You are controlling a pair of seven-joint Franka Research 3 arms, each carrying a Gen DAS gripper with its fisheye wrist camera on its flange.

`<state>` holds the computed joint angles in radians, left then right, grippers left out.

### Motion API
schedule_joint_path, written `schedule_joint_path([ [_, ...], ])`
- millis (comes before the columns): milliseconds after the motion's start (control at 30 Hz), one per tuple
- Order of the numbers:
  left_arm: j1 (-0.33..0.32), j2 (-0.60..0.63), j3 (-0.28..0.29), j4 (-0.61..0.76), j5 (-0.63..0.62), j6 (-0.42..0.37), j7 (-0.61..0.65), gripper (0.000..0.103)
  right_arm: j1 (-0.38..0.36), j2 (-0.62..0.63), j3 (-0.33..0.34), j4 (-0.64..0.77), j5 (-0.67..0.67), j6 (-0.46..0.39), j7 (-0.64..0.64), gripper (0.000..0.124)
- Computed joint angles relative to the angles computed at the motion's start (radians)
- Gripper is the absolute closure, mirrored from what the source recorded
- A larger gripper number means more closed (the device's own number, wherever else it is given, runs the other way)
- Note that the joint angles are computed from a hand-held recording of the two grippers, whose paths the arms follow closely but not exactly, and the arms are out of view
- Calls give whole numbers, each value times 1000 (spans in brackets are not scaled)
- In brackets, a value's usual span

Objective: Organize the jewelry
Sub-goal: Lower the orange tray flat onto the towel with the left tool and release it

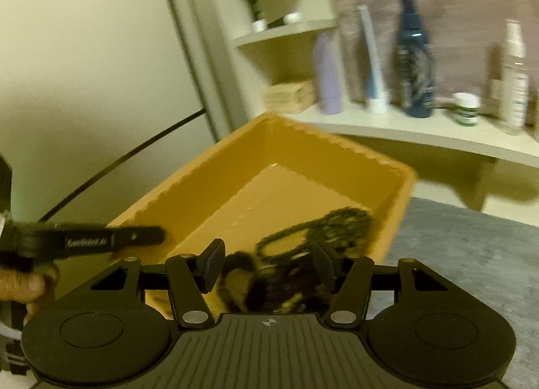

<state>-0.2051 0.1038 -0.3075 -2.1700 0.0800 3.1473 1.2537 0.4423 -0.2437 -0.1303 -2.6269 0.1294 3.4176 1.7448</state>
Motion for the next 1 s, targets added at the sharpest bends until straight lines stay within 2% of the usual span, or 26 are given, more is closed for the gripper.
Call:
schedule_joint_path([
  [33, 9, 2, -10, 1, -16, -3, 9, 95, -52, 1, 52, 0, -2, -2, 13, 66],
  [67, 21, 4, -25, 1, -41, -6, 25, 95, -76, -5, 70, -7, -1, 0, 21, 66],
  [100, 34, 5, -40, 2, -67, -8, 43, 95, -90, -18, 95, -16, 70, 0, -22, 66],
  [200, 65, 11, -77, 3, -146, -16, 99, 95, -167, -41, 187, -32, 150, -8, -52, 66],
  [433, 64, 28, -76, 15, -219, -41, 136, 93, -227, -67, 274, -46, 249, -22, -79, 66],
  [533, 88, 32, -105, 15, -286, -46, 178, 91, -255, -83, 312, -52, 282, -38, -83, 66],
  [633, 119, 38, -142, 17, -371, -47, 237, 79, -279, -87, 342, -51, 298, -48, -85, 66],
  [667, 122, 37, -147, 13, -393, -40, 248, 71, -277, -92, 343, -54, 305, -52, -80, 66],
  [833, 109, 28, -121, 4, -415, -36, 232, 65, -286, -102, 359, -61, 317, -54, -63, 66],
  [900, 128, 24, -142, -5, -466, -22, 266, 56, -330, -117, 407, -69, 334, -59, -52, 66],
  [933, 116, 18, -125, -12, -454, -17, 251, 52, -347, -123, 426, -71, 341, -61, -44, 66],
  [967, 99, 12, -102, -19, -429, -10, 225, 44, -373, -132, 452, -74, 350, -67, -34, 66],
  [1000, 99, 7, -100, -25, -429, -1, 224, 39, -391, -141, 468, -77, 353, -74, -26, 66],
])
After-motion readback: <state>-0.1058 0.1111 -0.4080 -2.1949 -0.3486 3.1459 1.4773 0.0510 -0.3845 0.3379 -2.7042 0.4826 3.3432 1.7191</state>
